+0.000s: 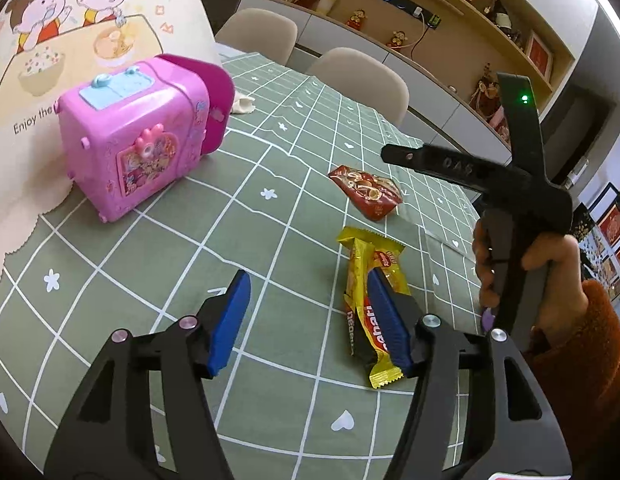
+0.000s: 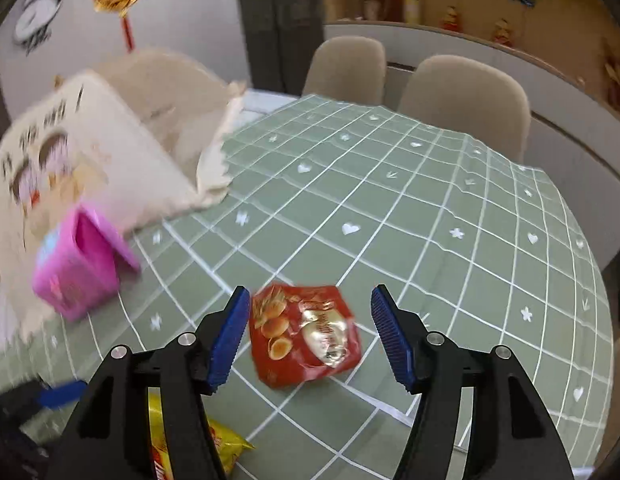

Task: Collect trash
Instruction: 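Grasp the yellow Nabati wafer bag with the left tool, then grasp the red quail-egg snack pouch with the right tool while the left tool holds the wafer bag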

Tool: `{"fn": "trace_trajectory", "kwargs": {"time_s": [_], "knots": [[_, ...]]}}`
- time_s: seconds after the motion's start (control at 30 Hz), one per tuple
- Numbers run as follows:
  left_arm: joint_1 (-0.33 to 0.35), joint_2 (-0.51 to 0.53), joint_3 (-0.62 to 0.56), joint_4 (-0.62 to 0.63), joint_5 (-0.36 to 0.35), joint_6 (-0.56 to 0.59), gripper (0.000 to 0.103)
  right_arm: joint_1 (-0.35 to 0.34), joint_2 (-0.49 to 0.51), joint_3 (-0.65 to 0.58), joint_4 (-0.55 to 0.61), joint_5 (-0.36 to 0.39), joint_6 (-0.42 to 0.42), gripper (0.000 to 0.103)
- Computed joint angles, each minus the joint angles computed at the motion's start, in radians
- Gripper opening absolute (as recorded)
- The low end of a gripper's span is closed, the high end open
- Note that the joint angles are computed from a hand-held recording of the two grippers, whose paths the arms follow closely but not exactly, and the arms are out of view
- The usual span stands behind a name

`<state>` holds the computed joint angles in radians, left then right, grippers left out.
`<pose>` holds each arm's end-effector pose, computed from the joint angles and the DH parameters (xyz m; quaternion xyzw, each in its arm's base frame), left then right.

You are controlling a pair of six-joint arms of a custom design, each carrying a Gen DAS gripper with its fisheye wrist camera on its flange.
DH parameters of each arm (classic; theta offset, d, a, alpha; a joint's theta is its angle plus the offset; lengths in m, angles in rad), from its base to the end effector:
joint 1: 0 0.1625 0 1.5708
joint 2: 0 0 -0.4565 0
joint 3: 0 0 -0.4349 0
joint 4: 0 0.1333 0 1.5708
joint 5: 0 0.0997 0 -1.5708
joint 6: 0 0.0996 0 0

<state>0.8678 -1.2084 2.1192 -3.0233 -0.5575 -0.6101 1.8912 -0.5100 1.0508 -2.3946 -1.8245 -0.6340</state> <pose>-0.1836 -0.5536 0.2520 -0.0906 0.8476 -0.4707 0.2276 0.3843 -0.8143 0.0967 0.4352 -0.8805 0.1186 0.1456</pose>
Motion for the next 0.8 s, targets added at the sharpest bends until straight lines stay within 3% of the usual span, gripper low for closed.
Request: {"fn": "trace_trajectory", "kwargs": {"time_s": [0.07, 0.1, 0.37, 0.43, 0.47, 0.5, 0.63, 0.8], "knots": [[0.0, -0.001, 0.002, 0.0, 0.004, -0.004, 0.058, -0.009, 0.024, -0.052, 0.097, -0.001, 0.064, 0.06], [-0.001, -0.002, 0.004, -0.001, 0.007, -0.004, 0.058, -0.01, 0.032, -0.056, 0.092, -0.012, 0.061, 0.06], [-0.003, -0.003, 0.004, 0.004, 0.002, -0.009, 0.058, 0.007, 0.047, 0.008, -0.004, -0.088, -0.118, 0.059], [-0.005, -0.005, 0.001, 0.025, 0.009, -0.011, 0.058, 0.005, 0.037, 0.012, 0.031, -0.069, -0.134, 0.042], [-0.006, -0.005, 0.0, 0.027, 0.014, -0.008, 0.058, 0.006, 0.033, 0.013, 0.043, -0.07, -0.137, 0.024], [-0.009, -0.004, 0.0, 0.026, 0.015, -0.002, 0.058, 0.008, 0.019, 0.029, 0.039, -0.069, -0.144, 0.017], [-0.013, 0.002, -0.005, 0.011, -0.008, 0.037, 0.058, 0.0, -0.059, 0.112, -0.024, -0.028, -0.186, 0.013], [-0.028, 0.041, -0.036, 0.041, -0.012, 0.112, 0.058, -0.044, -0.204, 0.21, -0.011, 0.053, -0.151, 0.013]]}}
